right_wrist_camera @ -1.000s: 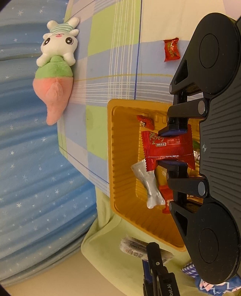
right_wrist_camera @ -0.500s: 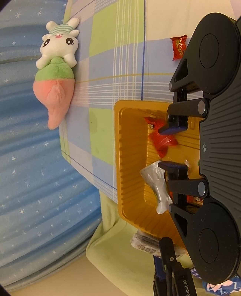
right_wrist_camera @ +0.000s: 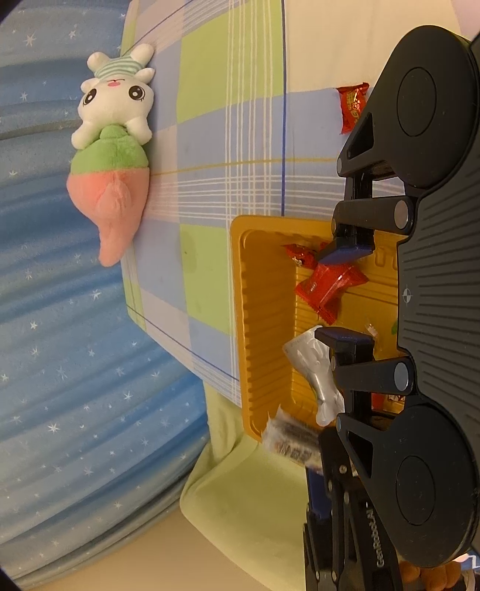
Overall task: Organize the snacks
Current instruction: 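Lower the clear snack packet into the tray and open the left tool, then move both tools away from the tray toward the remaining candies on the table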
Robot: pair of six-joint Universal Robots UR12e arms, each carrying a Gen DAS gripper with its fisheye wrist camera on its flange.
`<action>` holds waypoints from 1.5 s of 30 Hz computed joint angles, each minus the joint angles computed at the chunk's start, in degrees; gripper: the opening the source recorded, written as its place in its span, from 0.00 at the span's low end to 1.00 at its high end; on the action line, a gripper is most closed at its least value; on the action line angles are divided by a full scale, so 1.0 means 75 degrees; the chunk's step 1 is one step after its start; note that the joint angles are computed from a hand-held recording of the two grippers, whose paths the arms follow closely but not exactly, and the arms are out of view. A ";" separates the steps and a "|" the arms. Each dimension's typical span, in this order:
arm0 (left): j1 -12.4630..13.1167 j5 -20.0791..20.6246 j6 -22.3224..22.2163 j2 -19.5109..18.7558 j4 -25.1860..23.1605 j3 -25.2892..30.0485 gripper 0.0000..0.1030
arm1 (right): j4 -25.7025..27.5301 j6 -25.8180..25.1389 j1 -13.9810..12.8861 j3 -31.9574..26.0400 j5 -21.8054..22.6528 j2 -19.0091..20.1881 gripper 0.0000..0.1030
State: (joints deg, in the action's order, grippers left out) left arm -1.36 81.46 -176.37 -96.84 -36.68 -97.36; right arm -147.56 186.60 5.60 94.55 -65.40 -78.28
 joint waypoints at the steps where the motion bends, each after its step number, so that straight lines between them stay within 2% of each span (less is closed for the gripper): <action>1: -0.0013 -0.0015 0.0003 -0.0038 -0.0019 0.0037 0.33 | -0.0002 0.0007 -0.0007 0.0002 -0.0007 -0.0004 0.37; 20: -0.0138 0.0005 -0.0114 -0.0548 -0.0435 0.0512 0.34 | -0.0086 0.0151 -0.0071 -0.0058 0.0053 0.0046 0.37; 25: -0.0079 -0.0175 -0.0307 -0.0559 -0.0393 0.0525 0.34 | -0.0124 0.0160 -0.0073 -0.0055 0.0079 0.0040 0.37; 30: -0.0062 -0.0083 -0.0383 -0.0473 -0.0410 0.0488 0.36 | -0.0092 0.0109 -0.0080 -0.0063 0.0172 0.0029 0.38; 32: -0.0044 -0.0049 -0.0466 -0.0418 -0.0437 0.0457 0.40 | -0.0082 0.0063 -0.0076 -0.0050 0.0203 0.0014 0.39; 36: -0.0010 0.0041 -0.0565 -0.0288 -0.0434 0.0366 0.41 | -0.0083 0.0013 -0.0056 -0.0031 0.0225 -0.0015 0.50; 39: 0.0023 0.0085 -0.0673 -0.0169 -0.0446 0.0286 0.46 | -0.0182 0.0047 -0.0052 0.0024 0.0270 -0.0055 0.59; 43: 0.0049 0.0165 -0.0792 0.0009 -0.0430 0.0161 0.54 | -0.0199 0.0042 -0.0048 0.0086 0.0318 -0.0132 0.62; 45: 0.0055 0.0184 -0.0844 0.0102 -0.0403 0.0091 0.55 | -0.0216 0.0037 -0.0050 0.0133 0.0339 -0.0185 0.64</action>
